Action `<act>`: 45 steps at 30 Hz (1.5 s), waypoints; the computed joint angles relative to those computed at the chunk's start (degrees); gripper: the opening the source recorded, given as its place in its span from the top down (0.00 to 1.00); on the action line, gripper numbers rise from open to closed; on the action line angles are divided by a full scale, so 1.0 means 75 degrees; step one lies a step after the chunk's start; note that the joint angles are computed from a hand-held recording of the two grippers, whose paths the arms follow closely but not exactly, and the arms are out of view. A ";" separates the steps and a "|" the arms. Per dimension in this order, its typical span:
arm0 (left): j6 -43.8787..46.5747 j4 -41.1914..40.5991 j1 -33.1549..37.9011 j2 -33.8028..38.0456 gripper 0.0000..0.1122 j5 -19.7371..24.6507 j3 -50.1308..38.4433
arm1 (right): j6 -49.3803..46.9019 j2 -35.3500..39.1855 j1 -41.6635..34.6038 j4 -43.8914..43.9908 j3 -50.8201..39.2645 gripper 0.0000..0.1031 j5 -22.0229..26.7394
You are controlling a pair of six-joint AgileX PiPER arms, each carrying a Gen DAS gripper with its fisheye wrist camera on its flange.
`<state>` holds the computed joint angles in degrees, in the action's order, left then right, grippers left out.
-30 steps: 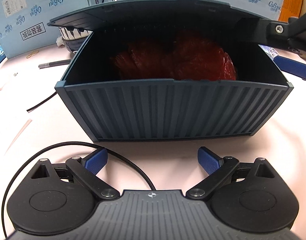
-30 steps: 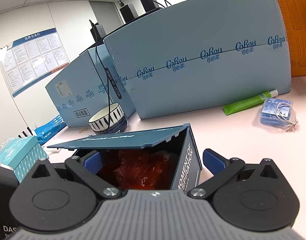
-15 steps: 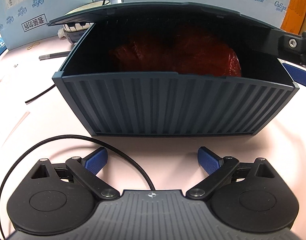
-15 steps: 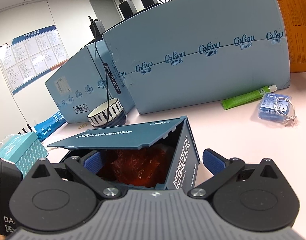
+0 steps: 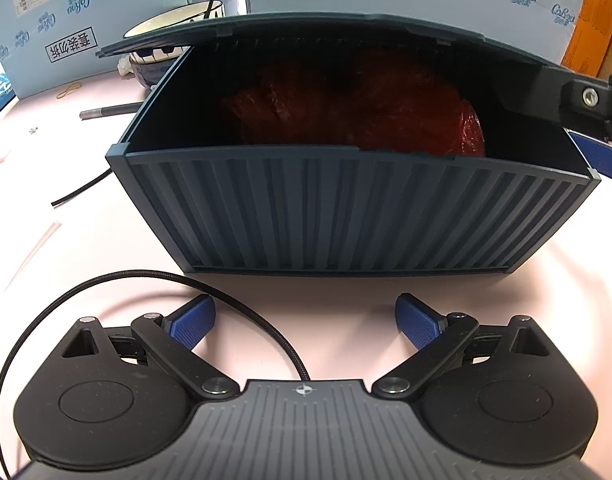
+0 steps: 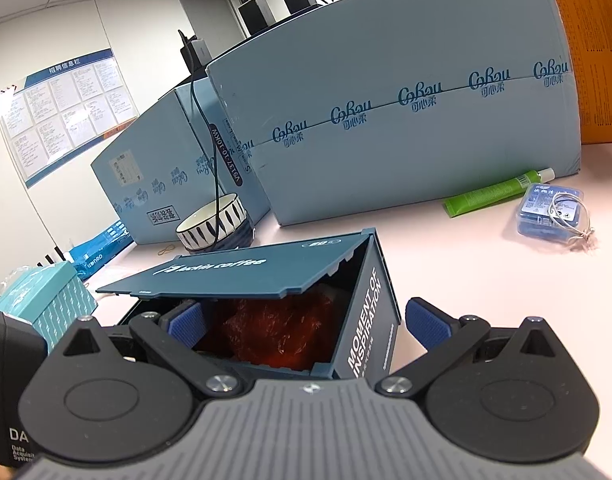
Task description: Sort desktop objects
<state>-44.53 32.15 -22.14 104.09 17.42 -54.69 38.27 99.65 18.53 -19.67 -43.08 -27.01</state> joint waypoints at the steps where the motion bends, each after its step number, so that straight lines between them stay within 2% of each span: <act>1: 0.0013 -0.0009 0.0009 -0.0009 0.14 -0.0003 0.0010 | -0.0002 -0.0006 0.0006 0.0001 0.0008 0.00 0.0008; 45: -0.0181 0.0001 -0.0144 -0.0133 0.14 0.0207 -0.0004 | -0.0009 -0.0133 0.0055 0.0033 0.0299 0.00 0.0013</act>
